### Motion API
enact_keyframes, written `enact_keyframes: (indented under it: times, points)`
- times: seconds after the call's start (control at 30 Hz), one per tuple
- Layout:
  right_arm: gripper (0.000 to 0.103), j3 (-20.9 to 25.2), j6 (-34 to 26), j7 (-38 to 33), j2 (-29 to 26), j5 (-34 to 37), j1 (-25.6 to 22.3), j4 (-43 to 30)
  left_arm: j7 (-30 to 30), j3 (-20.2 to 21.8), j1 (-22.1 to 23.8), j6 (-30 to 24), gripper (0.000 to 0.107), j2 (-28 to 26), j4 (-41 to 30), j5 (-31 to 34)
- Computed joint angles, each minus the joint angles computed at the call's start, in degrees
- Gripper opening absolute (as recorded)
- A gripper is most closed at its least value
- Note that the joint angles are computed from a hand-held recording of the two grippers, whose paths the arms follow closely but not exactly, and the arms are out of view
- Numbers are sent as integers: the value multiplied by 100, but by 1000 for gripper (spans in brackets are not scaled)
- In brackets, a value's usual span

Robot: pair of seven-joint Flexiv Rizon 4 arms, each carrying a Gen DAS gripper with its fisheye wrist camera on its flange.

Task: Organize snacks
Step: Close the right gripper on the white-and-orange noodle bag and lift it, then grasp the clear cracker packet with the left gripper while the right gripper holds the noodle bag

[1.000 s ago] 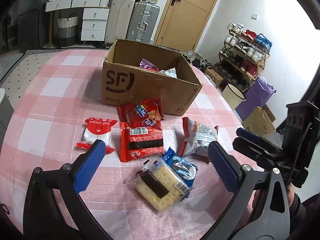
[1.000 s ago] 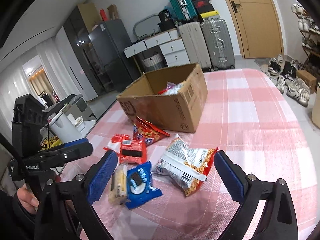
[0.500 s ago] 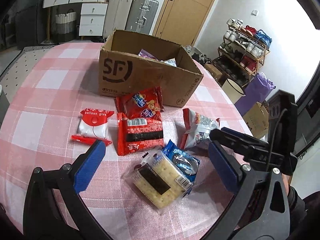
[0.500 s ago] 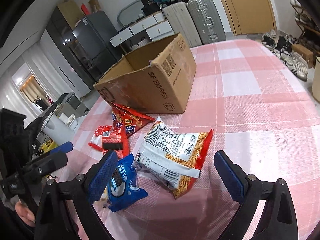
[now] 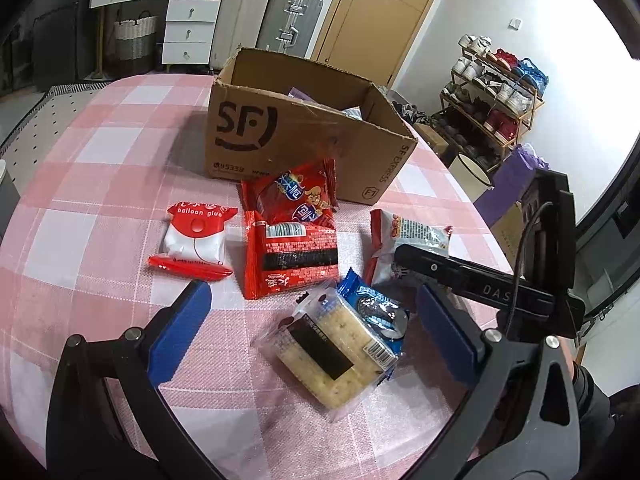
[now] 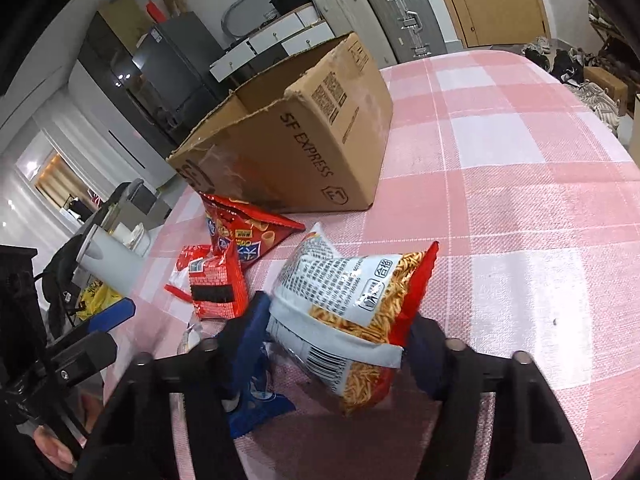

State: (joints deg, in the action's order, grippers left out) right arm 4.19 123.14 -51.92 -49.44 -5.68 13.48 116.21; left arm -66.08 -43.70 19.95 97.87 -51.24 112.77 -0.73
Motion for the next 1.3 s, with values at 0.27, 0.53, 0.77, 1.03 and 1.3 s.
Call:
enact_keyframes:
  times: [0.27, 0.53, 0.77, 1.03, 1.3]
  points:
    - [49, -391, 301, -500, 108, 486, 620, 117, 14, -5, 3, -52, 102, -36, -31, -39]
    - [49, -253, 370, -588, 186, 642, 524, 200, 81, 46, -43, -183, 102, -2, -27, -126]
    - [49, -191, 653, -651, 281, 715, 488, 368, 152, 304, -300, -458, 102, 107, -79, -371]
    - [49, -180, 832, -732, 429, 845, 550, 557, 257, 418, -436, -582, 102, 68, -92, -608]
    - [49, -112, 974, -697, 411, 867, 505, 663, 338, 758, -813, -706, 102, 51, -262, -953]
